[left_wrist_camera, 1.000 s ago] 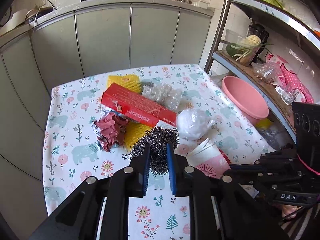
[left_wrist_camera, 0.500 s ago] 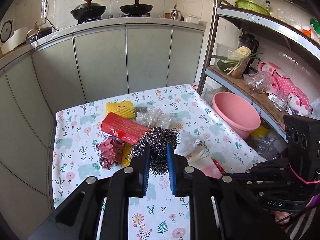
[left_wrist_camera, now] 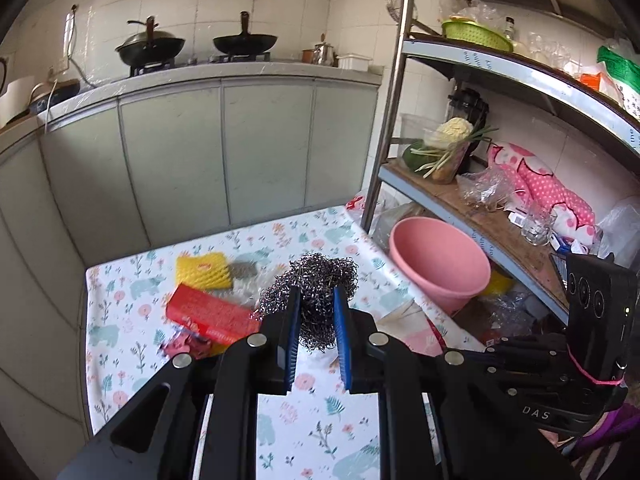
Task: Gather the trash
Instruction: 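Carry the steel wool and paper cup over the pink bucket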
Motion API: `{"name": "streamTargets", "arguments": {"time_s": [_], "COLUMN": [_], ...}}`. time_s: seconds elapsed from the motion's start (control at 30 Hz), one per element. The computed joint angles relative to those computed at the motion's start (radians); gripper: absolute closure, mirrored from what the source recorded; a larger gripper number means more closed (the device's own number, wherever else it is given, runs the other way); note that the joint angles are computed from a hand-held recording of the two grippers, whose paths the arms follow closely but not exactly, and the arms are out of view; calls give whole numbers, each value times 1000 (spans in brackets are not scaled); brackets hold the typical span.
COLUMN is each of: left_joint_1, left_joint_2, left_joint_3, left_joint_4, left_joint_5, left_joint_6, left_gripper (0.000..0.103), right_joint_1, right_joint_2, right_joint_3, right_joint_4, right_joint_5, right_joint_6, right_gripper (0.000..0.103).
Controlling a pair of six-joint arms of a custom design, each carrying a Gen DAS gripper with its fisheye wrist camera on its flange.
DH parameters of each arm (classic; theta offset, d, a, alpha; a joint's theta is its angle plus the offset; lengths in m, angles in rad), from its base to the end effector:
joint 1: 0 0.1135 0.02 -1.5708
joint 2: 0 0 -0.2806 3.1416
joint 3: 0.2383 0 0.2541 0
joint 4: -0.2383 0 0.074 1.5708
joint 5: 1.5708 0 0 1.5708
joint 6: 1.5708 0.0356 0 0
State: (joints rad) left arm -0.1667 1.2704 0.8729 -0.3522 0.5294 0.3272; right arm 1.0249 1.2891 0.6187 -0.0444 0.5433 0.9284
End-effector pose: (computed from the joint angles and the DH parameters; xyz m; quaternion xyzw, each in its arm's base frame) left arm 0.2579 -0.0616 0.2699 0.3176 0.8326 -0.2082 0.4032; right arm 0.1464 0.2055 0.2081 0.0690 0.8808 0.1947 0.4261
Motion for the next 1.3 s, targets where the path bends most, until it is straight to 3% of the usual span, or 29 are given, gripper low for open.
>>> {"name": "streamTargets", "arguments": {"time_s": [0.4,0.57,0.73,1.0,1.3], "left_joint_1": [-273,-383,-479,-554,-610], "left_joint_2": [148,254,373,564,698], "left_joint_3": [121,187,249,360,425], "left_joint_4": [97,146,198,213,207], "left_joint_5": [-110,-144,-200,-223,-262], "left_joint_6": [-129,-169,-180,-215,-206], "left_gripper": [88,88,88,88,88], "right_joint_1": [-121,-234,-417,-622,-700], "right_joint_2": [-286,-398,-449,-357,-220], "right_joint_3": [-135,-209,-274,-332,-353], "right_joint_4": [-173,-198,-145,20,137], "right_joint_5": [167,171,86,-46,-106], "right_joint_6": [69,64,6,-76,-86], "right_gripper": [99,99,99,99,99]}}
